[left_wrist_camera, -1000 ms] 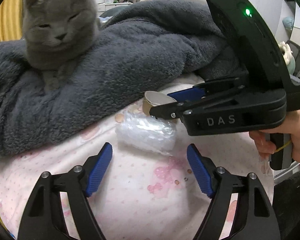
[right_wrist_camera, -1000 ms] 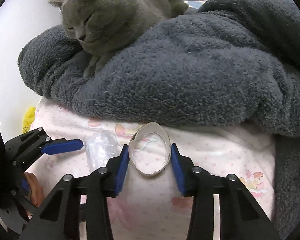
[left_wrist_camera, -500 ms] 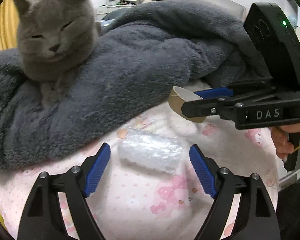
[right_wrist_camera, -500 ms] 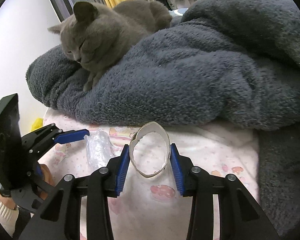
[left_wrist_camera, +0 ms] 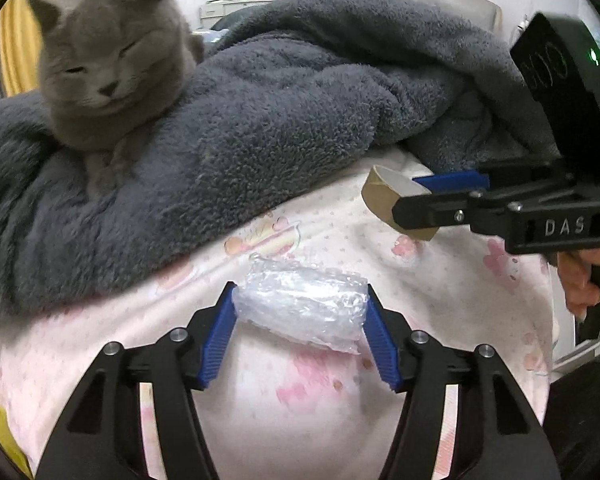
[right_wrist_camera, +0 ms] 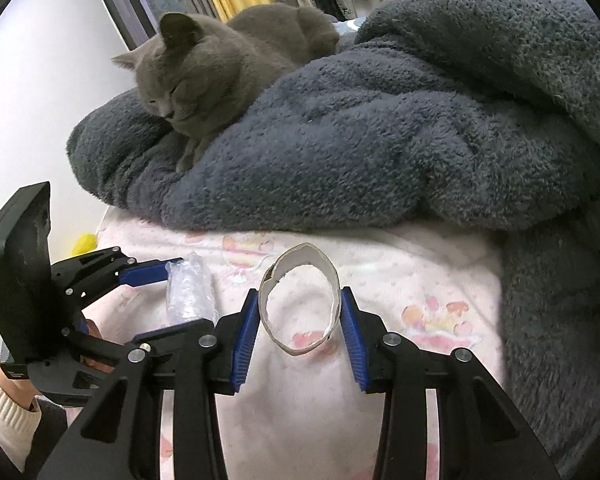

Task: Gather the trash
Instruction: 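Grasp the cardboard ring with the right gripper while the left grasps the clear bubble wrap, then carry the bubble wrap and cardboard ring over the teal bin with both grippers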

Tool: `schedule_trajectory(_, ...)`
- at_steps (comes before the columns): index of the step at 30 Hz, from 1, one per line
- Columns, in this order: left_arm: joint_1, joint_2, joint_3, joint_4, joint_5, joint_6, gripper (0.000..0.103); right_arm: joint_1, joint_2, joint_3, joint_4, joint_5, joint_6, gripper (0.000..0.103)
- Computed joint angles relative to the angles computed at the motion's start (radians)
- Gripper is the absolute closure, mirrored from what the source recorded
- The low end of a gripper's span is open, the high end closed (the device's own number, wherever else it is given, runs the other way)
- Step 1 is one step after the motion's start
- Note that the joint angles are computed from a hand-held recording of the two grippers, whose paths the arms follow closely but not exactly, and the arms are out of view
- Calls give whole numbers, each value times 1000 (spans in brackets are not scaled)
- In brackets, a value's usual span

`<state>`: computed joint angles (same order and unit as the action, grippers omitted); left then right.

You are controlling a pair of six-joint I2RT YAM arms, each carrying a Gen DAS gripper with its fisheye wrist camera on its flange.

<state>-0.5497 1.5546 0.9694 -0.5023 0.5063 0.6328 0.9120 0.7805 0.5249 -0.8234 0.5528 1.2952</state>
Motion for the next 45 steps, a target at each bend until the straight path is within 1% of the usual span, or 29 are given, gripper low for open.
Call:
schedule_trajectory(3,21,-75,-44,-21,-9,-25,40,79,50,23,0,30,62,62)
schedule_trajectory(11,118,-285,-131,-93,-16,-37,40,276,182,98,-26,115,242,62)
schedule_trajectory(15,198,-404,-169,-150,0,-12,40,339,267,158,-49,142,288,62)
schedule_trajectory(19,276,-469,-184,-209,25,23,40,411,333,226,-101,172,344,62)
schedule_trajectory(22,355,-504,-187,-259,56,69,40,464,377,271,-149,188,405,62)
schedule_trajectory(26,470,-514,-181,-301,108,123,40,496,420,311,-174,193,437,62)
schedule_trajectory(30,564,-494,-163,-322,151,166,40,508,465,348,-172,197,441,62)
schedule_trajectory(33,632,-465,-150,-325,179,195,40,506,505,379,-150,196,418,62)
schedule_trajectory(39,751,-381,-132,-322,205,270,40,468,580,445,-74,189,302,62)
schedule_trajectory(45,847,-285,-85,-316,215,321,40,404,654,516,12,156,146,62)
